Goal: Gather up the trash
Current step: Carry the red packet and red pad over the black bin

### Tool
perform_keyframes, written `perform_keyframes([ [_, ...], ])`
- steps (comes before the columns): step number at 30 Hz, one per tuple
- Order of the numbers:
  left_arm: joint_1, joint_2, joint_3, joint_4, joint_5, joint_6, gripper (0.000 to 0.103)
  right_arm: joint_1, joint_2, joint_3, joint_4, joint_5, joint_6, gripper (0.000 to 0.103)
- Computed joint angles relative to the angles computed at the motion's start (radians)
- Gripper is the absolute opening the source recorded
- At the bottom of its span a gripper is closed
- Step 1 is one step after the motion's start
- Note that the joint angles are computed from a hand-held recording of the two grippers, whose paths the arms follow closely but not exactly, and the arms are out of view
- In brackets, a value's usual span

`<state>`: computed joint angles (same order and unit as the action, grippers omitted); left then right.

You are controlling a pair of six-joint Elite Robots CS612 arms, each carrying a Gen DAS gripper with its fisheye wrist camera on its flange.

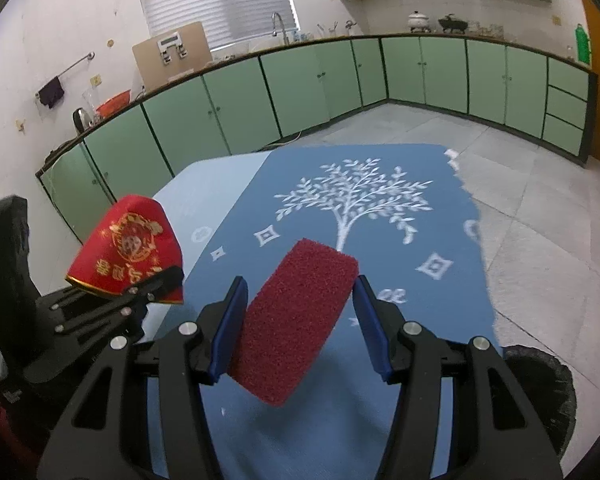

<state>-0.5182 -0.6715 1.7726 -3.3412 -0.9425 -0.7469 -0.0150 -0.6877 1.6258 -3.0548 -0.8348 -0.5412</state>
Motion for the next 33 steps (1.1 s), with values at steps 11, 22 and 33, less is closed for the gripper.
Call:
perform_keyframes([
  [11, -0.042, 0.013, -0.063, -0.032, -0.029, 0.118, 0.011, -0.073, -0.032, 0.038, -0.066, 0.042, 0.044, 0.053],
  [22, -0.082, 0.043, -0.159, -0.055, -0.071, 0.222, 0.011, -0.151, -0.042, 0.07, -0.184, 0.025, 0.119, 0.053],
  [33, -0.116, 0.09, -0.276, -0.057, -0.16, 0.343, 0.011, -0.226, -0.031, 0.088, -0.293, -0.024, 0.206, 0.053],
])
